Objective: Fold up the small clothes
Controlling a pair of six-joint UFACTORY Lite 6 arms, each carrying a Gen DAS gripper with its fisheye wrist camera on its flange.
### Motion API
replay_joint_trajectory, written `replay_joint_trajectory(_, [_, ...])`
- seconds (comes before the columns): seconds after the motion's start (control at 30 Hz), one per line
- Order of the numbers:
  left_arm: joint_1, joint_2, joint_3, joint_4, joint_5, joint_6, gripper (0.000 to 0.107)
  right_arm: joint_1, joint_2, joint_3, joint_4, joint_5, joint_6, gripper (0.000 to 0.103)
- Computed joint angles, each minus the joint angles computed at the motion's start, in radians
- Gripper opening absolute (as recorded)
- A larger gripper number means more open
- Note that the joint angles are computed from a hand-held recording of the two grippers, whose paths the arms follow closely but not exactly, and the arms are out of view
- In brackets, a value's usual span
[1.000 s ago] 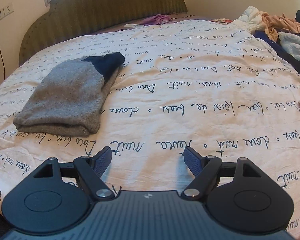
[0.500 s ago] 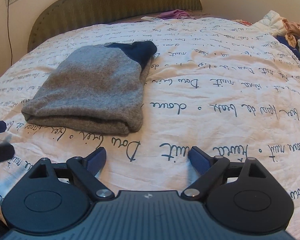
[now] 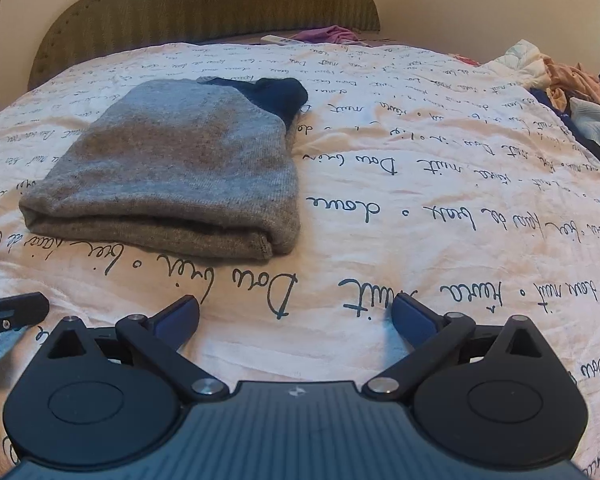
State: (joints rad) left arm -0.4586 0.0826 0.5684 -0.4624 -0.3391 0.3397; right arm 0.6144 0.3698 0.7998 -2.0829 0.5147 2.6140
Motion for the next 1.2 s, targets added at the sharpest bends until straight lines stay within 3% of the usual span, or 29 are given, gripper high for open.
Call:
replay_joint_trajectory(0.2, [0.013,0.066,0.099,-0.122,0.047,0.056,0.103,-0.020,0.012,0.060,0.124,-0.066,-0.104,0.103])
replay_joint_trajectory(0.3, [-0.011,0.100,0.095,-0.140,-0.038,0.040,0.103,-0.037,0.036,0.108,0.160,-0.100,-0.144,0.103])
replay_joint_trajectory(0.37, [-0.046,0.118,0.073,-0.168,-0.123,0.038,0.103,-0.038,0.059,0.108,0.062,-0.078,-0.039,0.103])
replay_joint_trajectory(0.43, [-0.070,0.118,0.074,-0.231,-0.137,0.095,0.103,-0.020,0.084,0.091,-0.031,-0.007,0.086,0.103])
replay_joint_trajectory(0.53, [-0.055,0.116,0.073,-0.191,-0.131,0.060,0.103,0.020,0.104,0.089,0.001,0.060,0.087,0.103])
replay_joint_trajectory(1.2, [-0.055,0.116,0.068,-0.180,-0.138,0.049,0.103,0.015,0.098,0.060,-0.075,0.082,0.162,0.103])
